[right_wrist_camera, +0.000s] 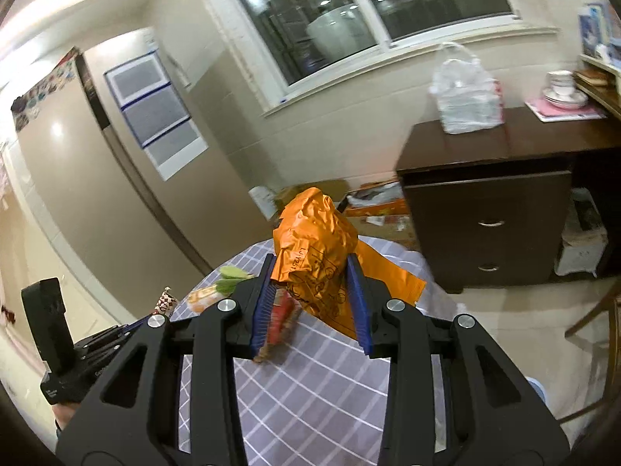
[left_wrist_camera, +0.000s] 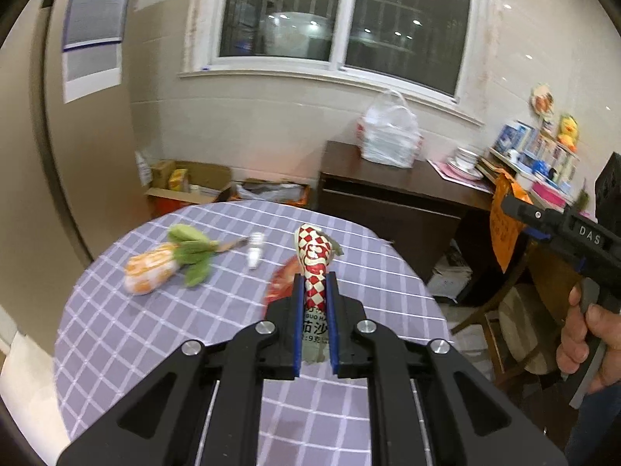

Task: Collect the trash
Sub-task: 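Carry both wrappers to the wastebasket and open both tools over it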

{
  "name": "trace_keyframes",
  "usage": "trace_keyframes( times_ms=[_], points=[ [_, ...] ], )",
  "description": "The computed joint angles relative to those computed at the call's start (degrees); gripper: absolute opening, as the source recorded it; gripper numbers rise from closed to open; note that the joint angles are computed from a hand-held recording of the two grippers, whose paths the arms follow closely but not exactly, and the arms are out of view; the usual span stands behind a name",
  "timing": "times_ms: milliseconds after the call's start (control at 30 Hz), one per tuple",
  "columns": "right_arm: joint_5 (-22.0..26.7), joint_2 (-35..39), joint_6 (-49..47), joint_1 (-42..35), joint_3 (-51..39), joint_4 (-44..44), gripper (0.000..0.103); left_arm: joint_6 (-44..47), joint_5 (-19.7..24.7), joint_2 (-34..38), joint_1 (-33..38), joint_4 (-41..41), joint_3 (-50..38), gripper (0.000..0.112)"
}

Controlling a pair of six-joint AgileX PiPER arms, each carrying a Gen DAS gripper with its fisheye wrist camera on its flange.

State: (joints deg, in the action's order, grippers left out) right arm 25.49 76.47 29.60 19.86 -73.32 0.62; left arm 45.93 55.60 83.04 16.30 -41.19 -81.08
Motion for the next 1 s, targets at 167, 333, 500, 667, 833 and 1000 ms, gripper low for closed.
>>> trace_keyframes(
  times_ms=[167, 333, 500, 667, 833, 1000],
  points=[
    [-2.8, -9.9, -1.5, -6.7, 11.6, 5.4, 0.035, -2.5, -0.4, 0.3, -8.8, 0.8, 0.6, 0.01],
    [0.3, -18.1, -6.8, -16.8, 20.9, 12.0, 0.035, -4.0, -1.0, 2.5, -18.5, 1.1, 1.2, 0.01],
    [4.0, -21.6, -25.0, -31.6, 28.7, 30.1, 0.035, -6.8, -2.2, 6.8, -29.0, 3.4, 0.2, 0.01],
    [7.7, -20.7, -40.8, -44.4, 35.5, 44.0, 0.035, -10.3, -5.0, 12.6, -39.0, 8.0, -1.1, 0.01],
    [8.4, -16.7, -53.1, -51.4, 40.7, 55.9, 0.035, -15.9, -7.0, 20.4, -47.0, 13.9, -4.4, 0.01],
    [7.5, -11.6, -59.6, -53.0, 42.4, 61.2, 0.036, -20.4, -5.8, 28.8, -52.1, 18.6, -9.9, 0.01]
  ],
)
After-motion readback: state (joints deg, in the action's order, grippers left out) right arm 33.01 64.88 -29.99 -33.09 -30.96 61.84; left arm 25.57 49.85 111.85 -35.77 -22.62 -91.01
